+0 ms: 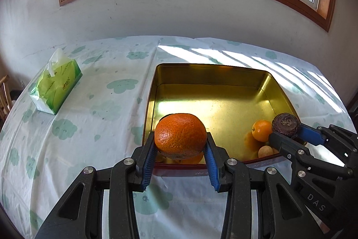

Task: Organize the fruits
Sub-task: 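Carry the orange with left tool and dark fruit with right tool over the tin, then open left tool to drop the orange into the tin while right tool releases the dark fruit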

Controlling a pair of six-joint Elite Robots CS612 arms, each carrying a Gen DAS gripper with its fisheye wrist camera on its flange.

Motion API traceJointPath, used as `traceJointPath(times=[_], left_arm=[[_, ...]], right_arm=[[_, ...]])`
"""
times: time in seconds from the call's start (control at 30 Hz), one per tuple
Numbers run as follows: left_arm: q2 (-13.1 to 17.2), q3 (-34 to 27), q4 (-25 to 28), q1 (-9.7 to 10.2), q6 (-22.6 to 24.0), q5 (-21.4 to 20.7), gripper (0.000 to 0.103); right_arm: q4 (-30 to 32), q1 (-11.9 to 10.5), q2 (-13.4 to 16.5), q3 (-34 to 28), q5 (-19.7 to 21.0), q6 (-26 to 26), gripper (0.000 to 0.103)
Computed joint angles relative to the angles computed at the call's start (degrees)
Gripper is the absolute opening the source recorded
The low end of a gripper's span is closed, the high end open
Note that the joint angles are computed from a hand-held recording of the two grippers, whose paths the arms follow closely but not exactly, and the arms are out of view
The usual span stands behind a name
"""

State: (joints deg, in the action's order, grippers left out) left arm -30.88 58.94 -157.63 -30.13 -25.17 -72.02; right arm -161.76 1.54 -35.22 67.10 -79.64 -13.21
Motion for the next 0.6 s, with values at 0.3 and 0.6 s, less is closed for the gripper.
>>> traceJointPath(times=[0.3, 0.6], left_arm=[[1.34, -1.8, 1.13, 0.55, 0.17, -1.49, 0.042], [2.7, -3.91, 1.68, 0.69, 0.37, -1.71, 0.042]], right_arm=[[0.63, 0.37, 1.49, -2.16, -2.34, -1.31, 0.034], [2.36, 0.23, 2.99, -4.68, -3.98, -0.71, 0.034]])
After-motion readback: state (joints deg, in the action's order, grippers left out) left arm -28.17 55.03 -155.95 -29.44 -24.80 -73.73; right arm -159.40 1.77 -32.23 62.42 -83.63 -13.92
